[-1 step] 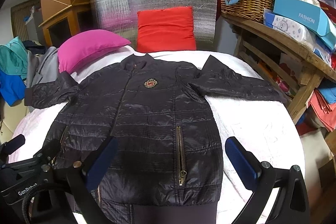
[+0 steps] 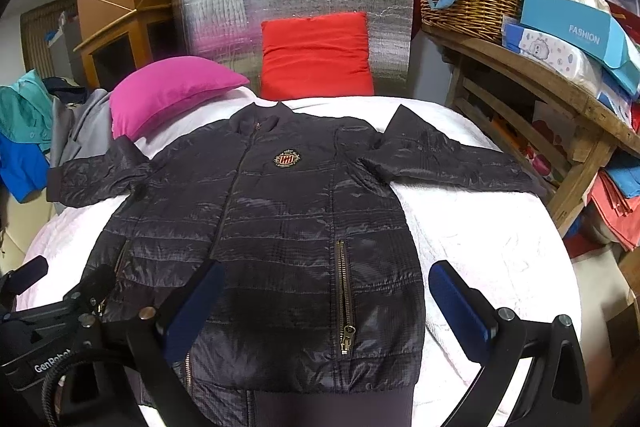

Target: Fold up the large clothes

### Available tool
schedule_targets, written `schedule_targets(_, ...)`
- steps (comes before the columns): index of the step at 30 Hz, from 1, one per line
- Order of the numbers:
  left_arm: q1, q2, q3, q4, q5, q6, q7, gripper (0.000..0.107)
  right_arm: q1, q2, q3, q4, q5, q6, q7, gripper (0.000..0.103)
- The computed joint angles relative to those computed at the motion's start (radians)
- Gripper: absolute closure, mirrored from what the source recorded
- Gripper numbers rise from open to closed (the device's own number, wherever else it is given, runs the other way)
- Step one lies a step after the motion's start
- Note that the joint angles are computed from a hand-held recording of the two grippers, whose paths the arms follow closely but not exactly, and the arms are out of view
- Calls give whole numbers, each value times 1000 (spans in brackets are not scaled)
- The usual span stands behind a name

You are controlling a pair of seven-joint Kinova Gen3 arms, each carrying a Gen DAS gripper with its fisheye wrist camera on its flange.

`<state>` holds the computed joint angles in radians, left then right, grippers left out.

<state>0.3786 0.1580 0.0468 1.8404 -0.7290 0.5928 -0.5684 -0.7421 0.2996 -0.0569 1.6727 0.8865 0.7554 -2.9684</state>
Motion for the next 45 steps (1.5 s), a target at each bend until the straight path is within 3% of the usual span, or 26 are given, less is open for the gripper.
schedule_targets(5,-2,6,0,-5,4,-2,-5,4,16,7,-13,-7,-5,-3,11,0)
schedule_targets(17,-1,31,-18,-16,19,-27,-25,4,392,81,-515,-47,183,134,-79,0)
schedule_targets(23,3,57,-31,-33,36,-35,-44,4,368,94,-456,-62,151,102,-44,0)
schedule_targets(27,3,80,-47,-42,46,-47,-60,4,495,126,-590,-62,191,108,-51,0)
schedule_targets(30,-19,109,-51,-53,93,-67,-107,4,634,127,-660,-21,186,-1,-28,0)
schedule_targets(37,-18,233,-96,-127,171,-54,-189,4,958,180,-681,29,11,-286,51,0)
schedule_targets(42,-21,325,-125,-192,221,-38,-246,4,1190,321,-641,-2,-192,-489,133,0)
schedule_targets(45,-24,374,-138,-231,251,-28,-279,4,1329,442,-682,-33,-314,-595,201,3)
